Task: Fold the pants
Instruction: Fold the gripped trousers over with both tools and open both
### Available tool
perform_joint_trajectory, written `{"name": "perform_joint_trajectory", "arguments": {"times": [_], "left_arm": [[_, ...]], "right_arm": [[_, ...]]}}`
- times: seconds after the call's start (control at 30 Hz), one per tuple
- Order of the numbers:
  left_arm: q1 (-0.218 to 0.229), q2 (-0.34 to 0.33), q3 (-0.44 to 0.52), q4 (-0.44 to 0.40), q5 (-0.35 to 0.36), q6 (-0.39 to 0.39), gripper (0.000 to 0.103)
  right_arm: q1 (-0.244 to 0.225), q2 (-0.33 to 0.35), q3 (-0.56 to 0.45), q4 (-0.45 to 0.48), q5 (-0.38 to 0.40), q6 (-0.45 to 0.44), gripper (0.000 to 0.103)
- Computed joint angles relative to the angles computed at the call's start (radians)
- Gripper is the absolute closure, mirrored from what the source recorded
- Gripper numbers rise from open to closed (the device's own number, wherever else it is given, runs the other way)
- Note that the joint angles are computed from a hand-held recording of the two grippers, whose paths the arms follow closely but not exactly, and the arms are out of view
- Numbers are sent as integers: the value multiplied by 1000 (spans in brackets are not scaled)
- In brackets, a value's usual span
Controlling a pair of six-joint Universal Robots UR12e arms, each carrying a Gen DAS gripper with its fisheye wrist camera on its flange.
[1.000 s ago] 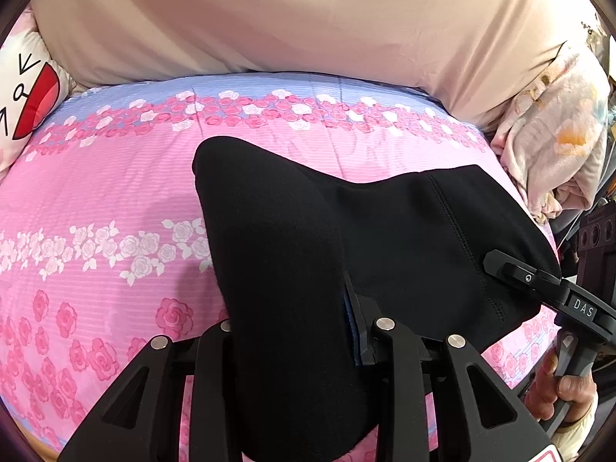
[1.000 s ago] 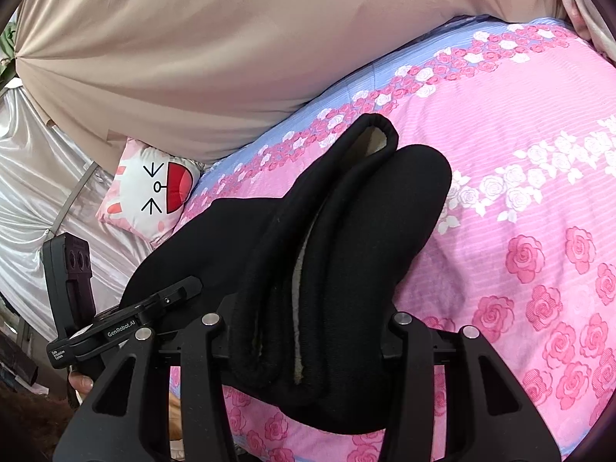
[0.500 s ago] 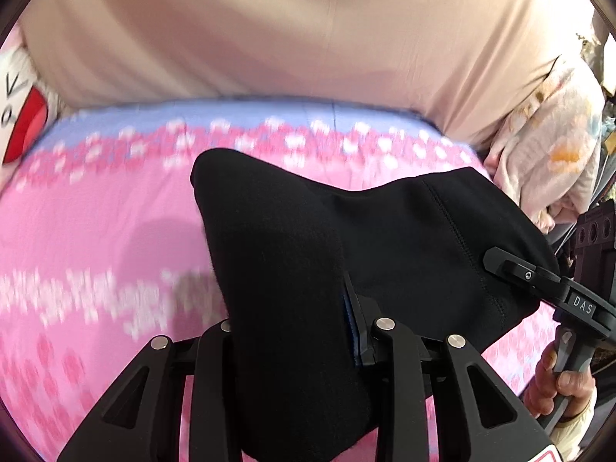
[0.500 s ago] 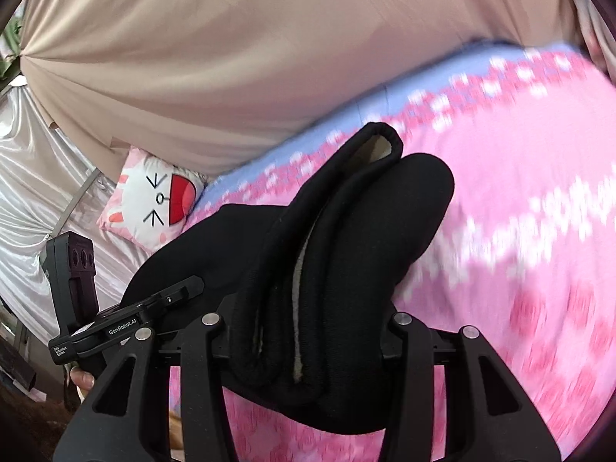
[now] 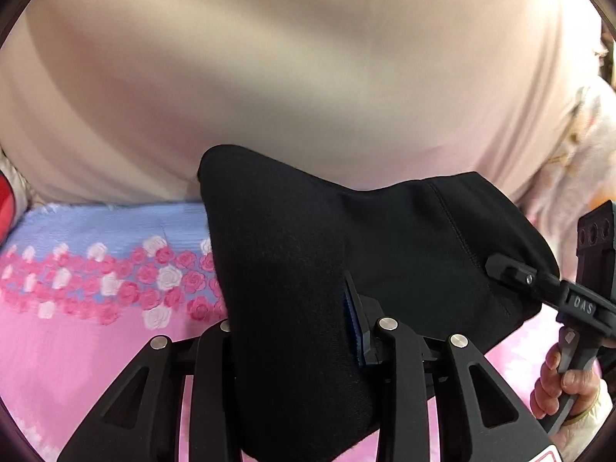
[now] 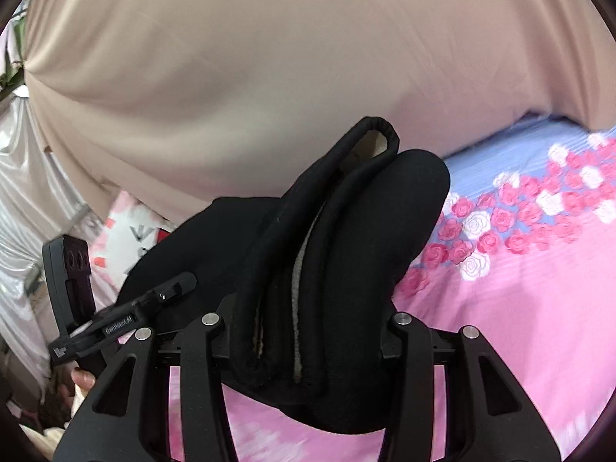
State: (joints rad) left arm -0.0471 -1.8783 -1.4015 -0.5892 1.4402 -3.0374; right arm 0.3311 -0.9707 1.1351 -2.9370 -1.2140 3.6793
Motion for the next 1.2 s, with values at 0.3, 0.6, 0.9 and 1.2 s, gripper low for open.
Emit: {"name": "perform_joint_trajectory", "arguments": {"times": [0.3,0.6,0.9,1.2], "left_arm": [[7,-27,-42,-14,186,-134,13],[26,92,-122,-2,179,-205,14],[-49,-1,-72,-127,344,-132,5],[-60,52,-88,-134,405,-148,10]], "right_arm": [[-34,-10,109,-64,-38,213,16],[43,-79,169,-108,-99,9,52],[23,26,113,-50,-5,111,103],[86,-14,118,-32,-172,54,94]]}}
